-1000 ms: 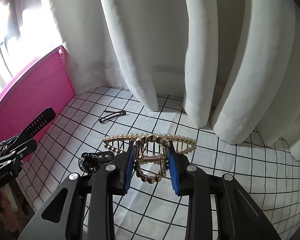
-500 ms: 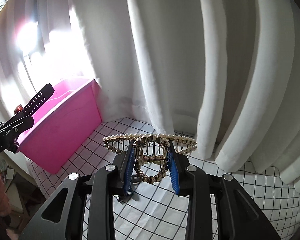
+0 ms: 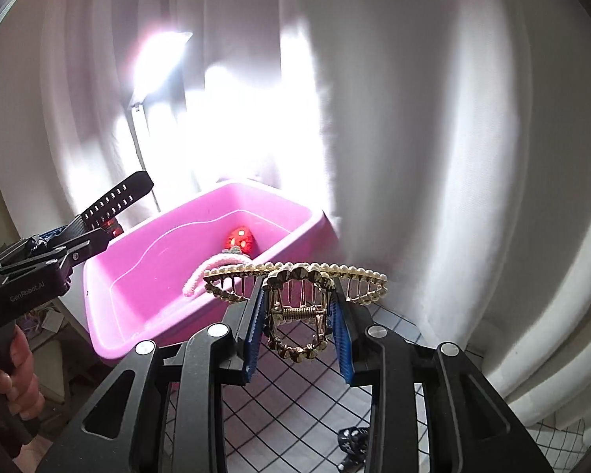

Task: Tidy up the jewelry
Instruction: 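Carry the watch in the left tool while the right tool carries the claw clip over the tub, then open the left tool to drop the watch while the right tool drops the claw clip into the tub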

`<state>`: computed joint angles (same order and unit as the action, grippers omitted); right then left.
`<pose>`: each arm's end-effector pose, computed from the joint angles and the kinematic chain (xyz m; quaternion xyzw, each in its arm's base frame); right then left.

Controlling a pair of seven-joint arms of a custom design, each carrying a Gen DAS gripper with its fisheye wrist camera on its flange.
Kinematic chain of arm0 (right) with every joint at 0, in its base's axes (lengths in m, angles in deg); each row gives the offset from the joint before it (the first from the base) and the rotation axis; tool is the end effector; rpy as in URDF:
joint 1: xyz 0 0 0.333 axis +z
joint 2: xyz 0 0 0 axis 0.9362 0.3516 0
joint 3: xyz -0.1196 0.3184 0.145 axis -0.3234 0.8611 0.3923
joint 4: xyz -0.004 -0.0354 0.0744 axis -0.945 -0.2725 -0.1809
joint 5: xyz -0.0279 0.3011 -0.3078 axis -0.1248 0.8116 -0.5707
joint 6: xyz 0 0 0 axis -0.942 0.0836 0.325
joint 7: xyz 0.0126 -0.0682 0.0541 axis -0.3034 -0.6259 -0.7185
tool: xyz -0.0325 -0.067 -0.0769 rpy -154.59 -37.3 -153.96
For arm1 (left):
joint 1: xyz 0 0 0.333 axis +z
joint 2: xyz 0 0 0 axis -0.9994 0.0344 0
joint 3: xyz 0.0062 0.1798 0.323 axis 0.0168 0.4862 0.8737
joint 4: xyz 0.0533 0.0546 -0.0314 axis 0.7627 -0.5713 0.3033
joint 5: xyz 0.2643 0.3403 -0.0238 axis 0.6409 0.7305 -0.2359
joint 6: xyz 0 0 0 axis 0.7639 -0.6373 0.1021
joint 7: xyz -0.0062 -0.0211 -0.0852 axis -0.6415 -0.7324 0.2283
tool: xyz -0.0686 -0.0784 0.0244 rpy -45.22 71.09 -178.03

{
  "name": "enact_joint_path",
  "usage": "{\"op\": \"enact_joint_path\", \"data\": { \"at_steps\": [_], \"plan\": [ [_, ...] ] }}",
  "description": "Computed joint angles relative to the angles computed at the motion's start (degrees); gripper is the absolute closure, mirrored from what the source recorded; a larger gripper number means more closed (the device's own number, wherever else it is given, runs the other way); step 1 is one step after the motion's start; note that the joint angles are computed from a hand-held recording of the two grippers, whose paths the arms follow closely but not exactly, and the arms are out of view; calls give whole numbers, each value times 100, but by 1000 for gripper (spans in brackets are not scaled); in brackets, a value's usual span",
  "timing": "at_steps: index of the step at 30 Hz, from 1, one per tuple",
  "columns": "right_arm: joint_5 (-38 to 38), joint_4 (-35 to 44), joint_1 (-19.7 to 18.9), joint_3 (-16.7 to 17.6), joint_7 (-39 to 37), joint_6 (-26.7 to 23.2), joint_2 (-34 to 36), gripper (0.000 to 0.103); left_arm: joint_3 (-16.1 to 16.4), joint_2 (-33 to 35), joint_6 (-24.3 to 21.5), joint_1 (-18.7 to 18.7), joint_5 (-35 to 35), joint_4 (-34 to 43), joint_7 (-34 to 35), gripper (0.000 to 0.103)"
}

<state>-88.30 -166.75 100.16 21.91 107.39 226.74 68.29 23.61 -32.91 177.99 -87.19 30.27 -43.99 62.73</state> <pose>0.4888 0.4270 0.5938 -0.6309 0.6435 -0.2970 0.3156 0.5573 -0.2029 0.5551 -0.5657 0.6683 -0.3830 0.2942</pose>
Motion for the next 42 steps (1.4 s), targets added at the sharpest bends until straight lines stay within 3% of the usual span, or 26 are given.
{"op": "enact_joint_path", "data": {
  "at_steps": [9, 14, 18, 23, 30, 40, 41, 42],
  "plan": [
    [364, 1606, 328, -261, -974, 31, 1317, 73, 540, 447, -59, -147, -687, 253, 654, 36],
    [807, 2517, 544, -496, -1674, -78, 2056, 73, 742, 792, -270, -323, -1727, 439, 1638, 36],
    [1233, 3137, 674, -658, -2137, -286, 2568, 73, 919, 1020, -441, -492, -2146, 610, 2046, 36],
    [1731, 3824, 773, -821, -2585, -573, 3124, 73, 1275, 1215, -601, -827, -2138, 792, 2108, 36],
    [2228, 4788, 868, -998, -3175, -1173, 3830, 73, 1383, 1390, -862, -986, -2313, 977, 2293, 36],
    [2513, 5326, 951, -1202, -3322, -1748, 4203, 72, 1376, 1504, -1247, -980, -2561, 1122, 2416, 35],
    [2482, 5297, 971, -1230, -3296, -1745, 4179, 70, 1435, 1500, -1239, -1024, -2451, 1119, 2307, 35],
    [2444, 5310, 995, -1261, -3271, -1779, 4179, 61, 1515, 1486, -1218, -1087, -2272, 1113, 2146, 33]
  ]
}}
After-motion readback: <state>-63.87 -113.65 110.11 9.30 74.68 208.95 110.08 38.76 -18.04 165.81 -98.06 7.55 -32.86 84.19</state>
